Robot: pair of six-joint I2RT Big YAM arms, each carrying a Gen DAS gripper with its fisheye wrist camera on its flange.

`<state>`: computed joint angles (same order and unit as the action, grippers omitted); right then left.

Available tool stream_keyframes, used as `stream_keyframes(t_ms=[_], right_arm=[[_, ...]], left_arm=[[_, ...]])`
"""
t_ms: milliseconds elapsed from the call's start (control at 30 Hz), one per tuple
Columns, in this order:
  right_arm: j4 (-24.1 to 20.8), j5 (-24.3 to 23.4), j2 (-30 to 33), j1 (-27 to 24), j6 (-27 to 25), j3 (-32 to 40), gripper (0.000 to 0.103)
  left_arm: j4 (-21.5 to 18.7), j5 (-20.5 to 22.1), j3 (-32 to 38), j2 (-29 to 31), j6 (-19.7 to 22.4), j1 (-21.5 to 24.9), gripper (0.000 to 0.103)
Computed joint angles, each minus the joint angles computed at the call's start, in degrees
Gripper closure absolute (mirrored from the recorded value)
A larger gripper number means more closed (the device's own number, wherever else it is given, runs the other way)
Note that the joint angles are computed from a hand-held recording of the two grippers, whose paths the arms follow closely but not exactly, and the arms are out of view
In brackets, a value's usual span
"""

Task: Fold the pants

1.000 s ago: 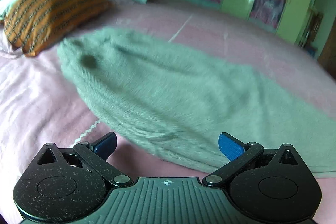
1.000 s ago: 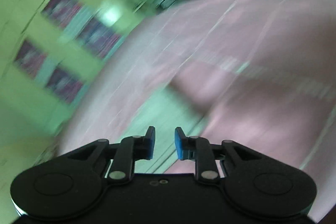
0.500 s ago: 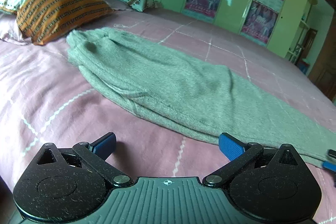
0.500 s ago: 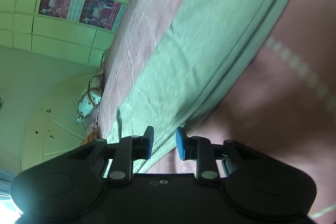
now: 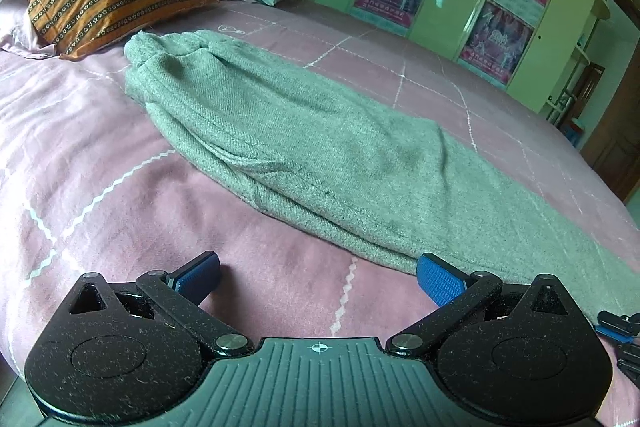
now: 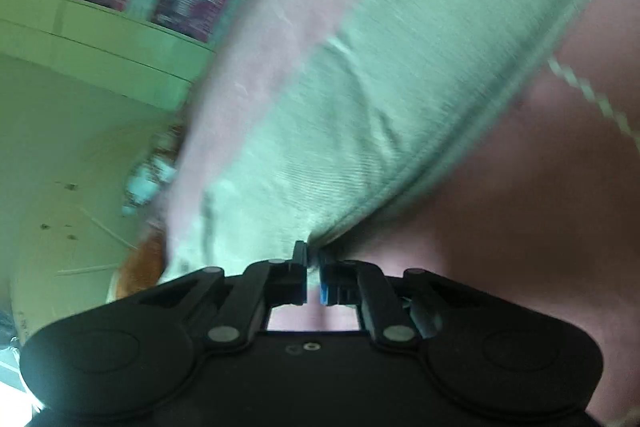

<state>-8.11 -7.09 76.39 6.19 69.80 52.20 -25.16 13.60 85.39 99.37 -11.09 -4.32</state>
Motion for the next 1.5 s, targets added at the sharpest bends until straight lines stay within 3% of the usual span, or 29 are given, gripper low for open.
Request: stream_keyframes(t_ms=[100,200,267,367,500,567,600,633,667,700,767,800,867,1067,1200,1433,1500], right_arm=[[-1.3,0.6,-1.6,0.1,-3.4,-0.1,0.103],[0.2,1.8,-5.4,-0.5,-2.1,-2.9,0.094],[0.9,3.6,-8.3,-1.3,-1.9,-4.9,0.094],[1.4,2.0,-9.0,-3.2,-3.6,-4.6,0.094],[1.9,0.0,-3.7,-3.1,-6.6,0.0,0.093],[0.0,-0.5,-1.0,-2.7,-7.5,2.2,0.091],[-3.1,-0.9,0.4,-2.4,-8.0,3.5,0.092],[-6.7,-0.7,1.0,-2.1,-9.3,4.1,0.101],[-7.4,0.7,0.8,-1.4,-8.9,3.6,0.103],[-6.4,-0.3,0.1,-1.7,-8.1,2.3,0.103],[-8.0,-2.8,-2.3,-3.0,-7.4,0.8,0.103],[-8.6,-0.4,-4.8,-3.3,-8.5,-0.5,0.103],[-7.3,3.0,-10.9,-5.7,-9.6,-4.6,0.09],[-7.3,8.6,-22.5,-20.0,-0.6,-12.4,0.089],[-5.3,8.0,-23.4,-25.7,1.8,-13.7,0.088],[-3.6,5.8,-18.6,-28.1,0.9,-11.7,0.088],[-5.0,5.4,-18.1,-28.2,0.0,-10.9,0.099]], left_arm=[[0.2,-0.1,-0.3,-0.1,0.1,-0.1,0.0],[1.0,-0.6,-0.7,-0.5,0.1,-0.3,0.0],[2.8,-1.2,-1.2,-1.2,1.7,-0.9,0.0],[6.7,-2.8,-0.7,-1.4,3.0,-2.7,0.0],[1.1,-4.1,8.5,3.4,5.2,-5.7,0.0],[-1.4,-4.0,12.0,5.7,6.7,-7.1,0.0],[-5.5,-4.1,14.2,7.0,8.2,-7.8,0.0],[-10.2,-5.2,16.5,8.8,10.7,-8.5,0.0],[-12.0,-7.6,16.3,9.6,13.9,-9.4,0.0],[-10.9,-8.1,14.4,8.4,16.6,-9.6,0.0],[-7.0,-6.6,10.7,6.7,17.1,-9.0,0.0],[-6.7,-5.4,10.4,6.5,16.9,-8.6,0.0],[-6.7,-4.4,10.2,6.3,17.7,-8.3,0.0],[-2.5,-5.3,7.0,5.1,16.9,-8.7,0.0],[-2.7,-5.5,7.1,5.3,16.9,-8.7,0.0],[-3.6,-5.7,8.4,6.0,17.1,-8.6,0.0],[-3.7,-5.7,8.6,6.1,17.1,-8.7,0.0]])
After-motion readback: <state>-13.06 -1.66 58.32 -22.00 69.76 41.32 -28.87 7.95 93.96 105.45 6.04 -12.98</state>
